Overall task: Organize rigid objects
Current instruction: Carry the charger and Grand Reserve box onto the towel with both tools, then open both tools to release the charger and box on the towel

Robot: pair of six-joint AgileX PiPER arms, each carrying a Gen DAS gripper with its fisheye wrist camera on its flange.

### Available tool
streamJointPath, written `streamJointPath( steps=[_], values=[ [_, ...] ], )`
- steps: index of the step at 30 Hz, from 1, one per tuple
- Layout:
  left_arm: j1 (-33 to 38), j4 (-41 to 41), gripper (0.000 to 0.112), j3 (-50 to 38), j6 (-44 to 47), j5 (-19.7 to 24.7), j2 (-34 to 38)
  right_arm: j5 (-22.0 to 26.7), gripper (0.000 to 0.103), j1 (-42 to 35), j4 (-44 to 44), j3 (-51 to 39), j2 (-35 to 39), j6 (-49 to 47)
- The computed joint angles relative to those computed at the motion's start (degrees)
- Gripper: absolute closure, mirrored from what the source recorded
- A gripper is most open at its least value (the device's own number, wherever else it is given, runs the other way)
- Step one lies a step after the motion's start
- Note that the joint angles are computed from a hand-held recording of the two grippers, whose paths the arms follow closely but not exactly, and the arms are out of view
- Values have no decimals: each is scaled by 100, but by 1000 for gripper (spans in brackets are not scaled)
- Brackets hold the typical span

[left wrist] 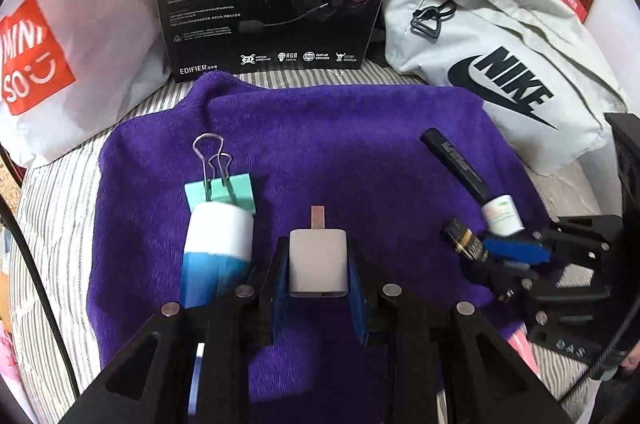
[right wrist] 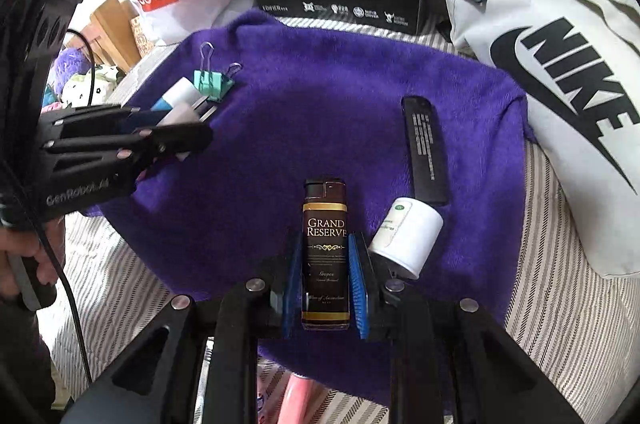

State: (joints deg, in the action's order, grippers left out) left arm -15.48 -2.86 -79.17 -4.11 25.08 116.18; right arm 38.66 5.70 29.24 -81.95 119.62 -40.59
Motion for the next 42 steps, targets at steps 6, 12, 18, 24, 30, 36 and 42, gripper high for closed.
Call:
streamJointPath(
  steps=[6, 12, 18, 24, 30, 36, 42],
  values=[
    [-97, 594, 87, -607, -479, 275, 463, -106, 80, 11, 16, 71, -24, -149],
    [-176, 979, 87, -862, -673, 411, 645, -181, 80, 4, 98, 150, -57, -376],
    [-195, 1124, 87, -779, -674, 340, 618, -242, 79, -9, 192, 237, -91, -668],
    [-253, 1313, 84, -579, -867, 235, 518, -3, 79, -162, 481, 154, -25, -992],
    [-362, 1196, 62, -437, -707, 321, 411, 38, 76, -156, 358, 220, -80, -956],
    [-430, 1202, 61, -332, -836, 411, 311, 118, 71, -210, 291, 372, -213, -789],
    [-494, 1218, 61, 156, -1061, 246, -137, 159, 71, -447, 537, 800, -665, -915]
  ],
)
